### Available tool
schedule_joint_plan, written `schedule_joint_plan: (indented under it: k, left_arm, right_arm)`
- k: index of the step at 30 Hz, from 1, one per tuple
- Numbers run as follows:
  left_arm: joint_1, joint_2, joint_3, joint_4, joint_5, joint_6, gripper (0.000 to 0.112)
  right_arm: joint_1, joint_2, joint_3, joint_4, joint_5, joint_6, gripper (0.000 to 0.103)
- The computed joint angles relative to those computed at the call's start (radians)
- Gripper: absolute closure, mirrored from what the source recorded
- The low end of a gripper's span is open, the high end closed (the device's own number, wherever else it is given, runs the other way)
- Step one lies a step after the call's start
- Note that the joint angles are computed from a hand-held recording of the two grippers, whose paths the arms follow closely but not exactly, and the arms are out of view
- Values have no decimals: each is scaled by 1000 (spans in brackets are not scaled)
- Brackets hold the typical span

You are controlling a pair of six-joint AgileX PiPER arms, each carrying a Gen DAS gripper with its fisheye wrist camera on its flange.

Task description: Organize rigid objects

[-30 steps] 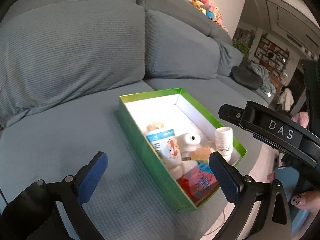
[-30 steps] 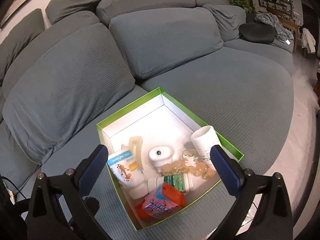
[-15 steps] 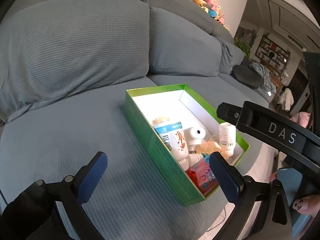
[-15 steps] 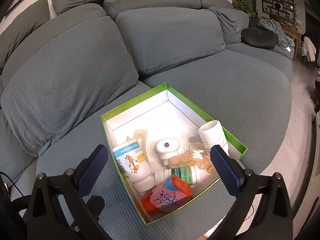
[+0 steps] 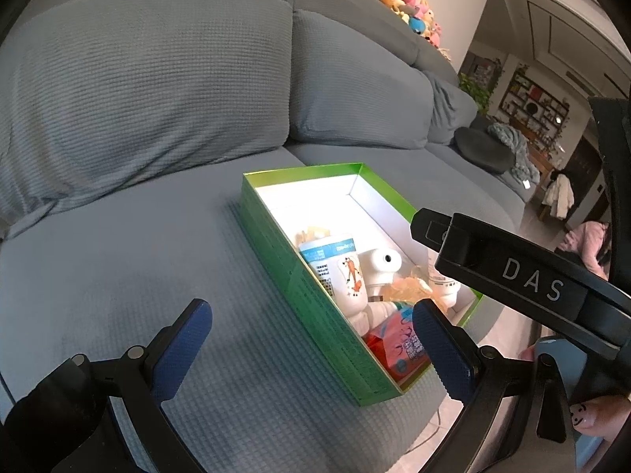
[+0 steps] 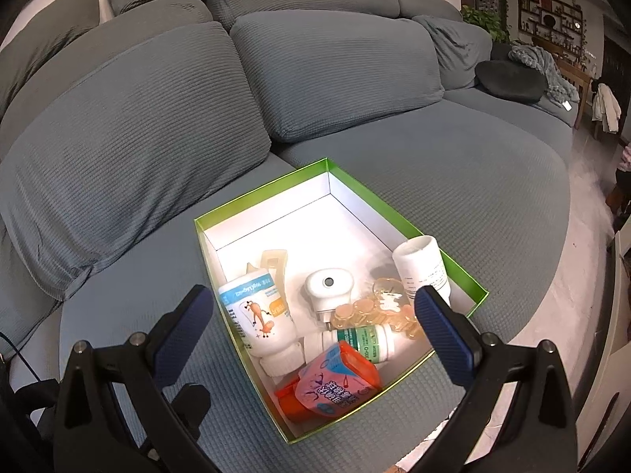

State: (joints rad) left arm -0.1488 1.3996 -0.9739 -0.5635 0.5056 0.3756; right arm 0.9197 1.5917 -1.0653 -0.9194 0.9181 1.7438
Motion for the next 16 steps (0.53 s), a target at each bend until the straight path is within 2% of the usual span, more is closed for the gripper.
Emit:
schedule_joint_plan:
  k: [16]
  left_arm:
    - [14, -1, 4, -53, 14, 54, 11]
  right_arm:
    - [-2, -1, 1, 4, 12, 4, 1]
